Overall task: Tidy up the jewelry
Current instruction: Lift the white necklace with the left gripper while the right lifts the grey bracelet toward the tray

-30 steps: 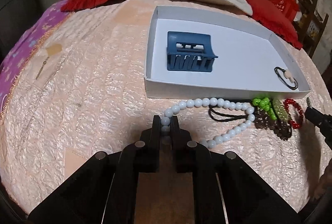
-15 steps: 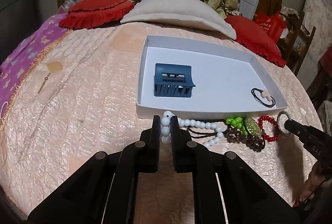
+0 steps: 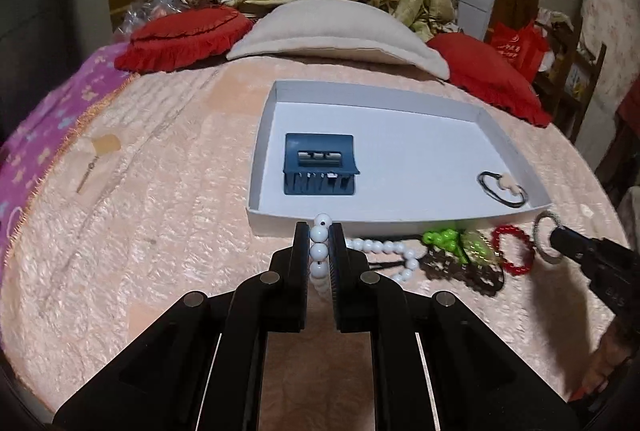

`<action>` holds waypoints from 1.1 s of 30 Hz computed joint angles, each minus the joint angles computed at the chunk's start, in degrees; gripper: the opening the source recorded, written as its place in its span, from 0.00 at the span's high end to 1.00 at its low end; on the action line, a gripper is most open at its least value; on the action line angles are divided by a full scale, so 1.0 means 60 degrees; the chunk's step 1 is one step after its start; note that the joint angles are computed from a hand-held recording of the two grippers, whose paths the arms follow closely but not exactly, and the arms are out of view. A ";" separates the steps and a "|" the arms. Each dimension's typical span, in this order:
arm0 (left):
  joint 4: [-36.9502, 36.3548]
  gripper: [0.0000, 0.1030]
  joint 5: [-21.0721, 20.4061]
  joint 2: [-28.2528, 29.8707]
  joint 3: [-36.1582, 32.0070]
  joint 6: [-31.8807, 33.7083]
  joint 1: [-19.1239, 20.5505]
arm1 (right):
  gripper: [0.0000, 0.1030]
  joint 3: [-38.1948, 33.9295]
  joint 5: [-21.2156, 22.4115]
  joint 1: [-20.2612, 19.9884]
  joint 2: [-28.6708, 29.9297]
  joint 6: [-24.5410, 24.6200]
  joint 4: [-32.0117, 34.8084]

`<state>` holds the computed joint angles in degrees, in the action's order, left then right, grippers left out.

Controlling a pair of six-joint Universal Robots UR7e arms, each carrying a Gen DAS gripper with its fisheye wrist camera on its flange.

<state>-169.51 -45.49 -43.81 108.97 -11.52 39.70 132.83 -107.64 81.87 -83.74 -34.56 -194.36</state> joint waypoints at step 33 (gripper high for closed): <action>0.0403 0.93 0.0180 0.0033 -0.0173 -0.0310 0.0113 | 0.93 -0.0079 0.0208 0.0243 0.0209 -0.0159 -0.0163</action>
<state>-167.09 -44.41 -43.61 107.93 -13.38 40.37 132.36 -106.40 83.33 -82.49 -35.52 -195.34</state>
